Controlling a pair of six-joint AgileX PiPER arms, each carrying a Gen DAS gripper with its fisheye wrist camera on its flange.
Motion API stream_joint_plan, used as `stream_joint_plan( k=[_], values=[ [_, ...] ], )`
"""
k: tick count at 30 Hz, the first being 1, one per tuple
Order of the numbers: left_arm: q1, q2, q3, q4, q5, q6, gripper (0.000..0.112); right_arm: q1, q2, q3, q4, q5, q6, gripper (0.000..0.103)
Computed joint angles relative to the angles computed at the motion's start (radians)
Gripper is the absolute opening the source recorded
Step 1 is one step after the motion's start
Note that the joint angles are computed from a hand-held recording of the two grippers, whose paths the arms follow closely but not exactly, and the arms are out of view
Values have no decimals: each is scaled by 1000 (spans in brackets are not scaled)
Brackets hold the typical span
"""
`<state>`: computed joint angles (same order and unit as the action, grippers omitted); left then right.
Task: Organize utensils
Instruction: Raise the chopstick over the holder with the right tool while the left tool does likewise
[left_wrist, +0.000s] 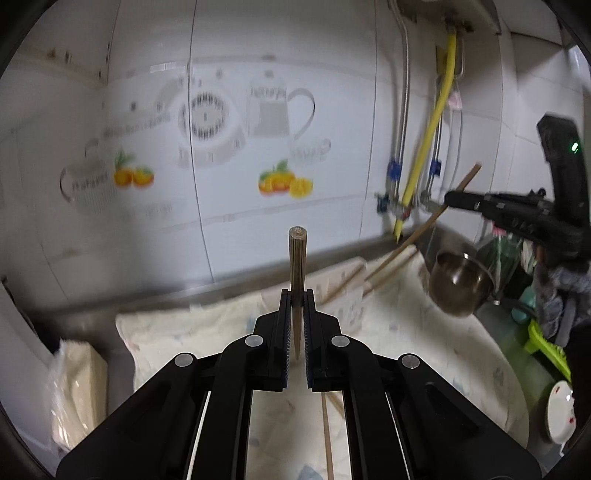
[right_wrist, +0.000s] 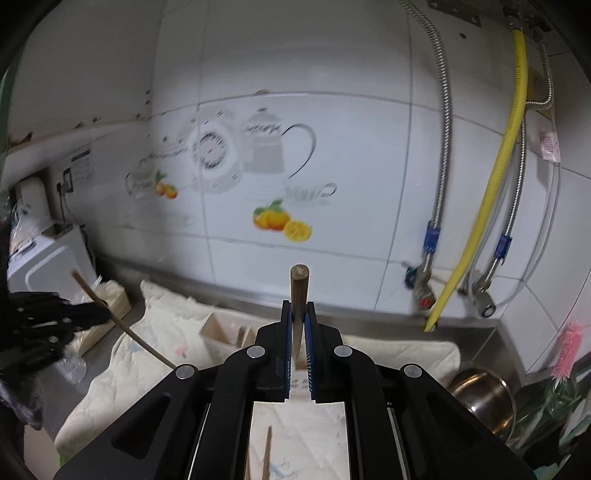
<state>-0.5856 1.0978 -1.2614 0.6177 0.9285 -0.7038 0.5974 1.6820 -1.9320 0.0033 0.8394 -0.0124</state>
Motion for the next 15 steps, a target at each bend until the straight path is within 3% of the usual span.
stream_joint_plan(
  k=[7,15],
  values=[
    [74,113,-204,-52,6,98,5,-31,146,-196,-3,96,8,7],
    [156,215,-272,-106,-41,133,5,-39,208,-169,20,97,-17,7]
  ],
)
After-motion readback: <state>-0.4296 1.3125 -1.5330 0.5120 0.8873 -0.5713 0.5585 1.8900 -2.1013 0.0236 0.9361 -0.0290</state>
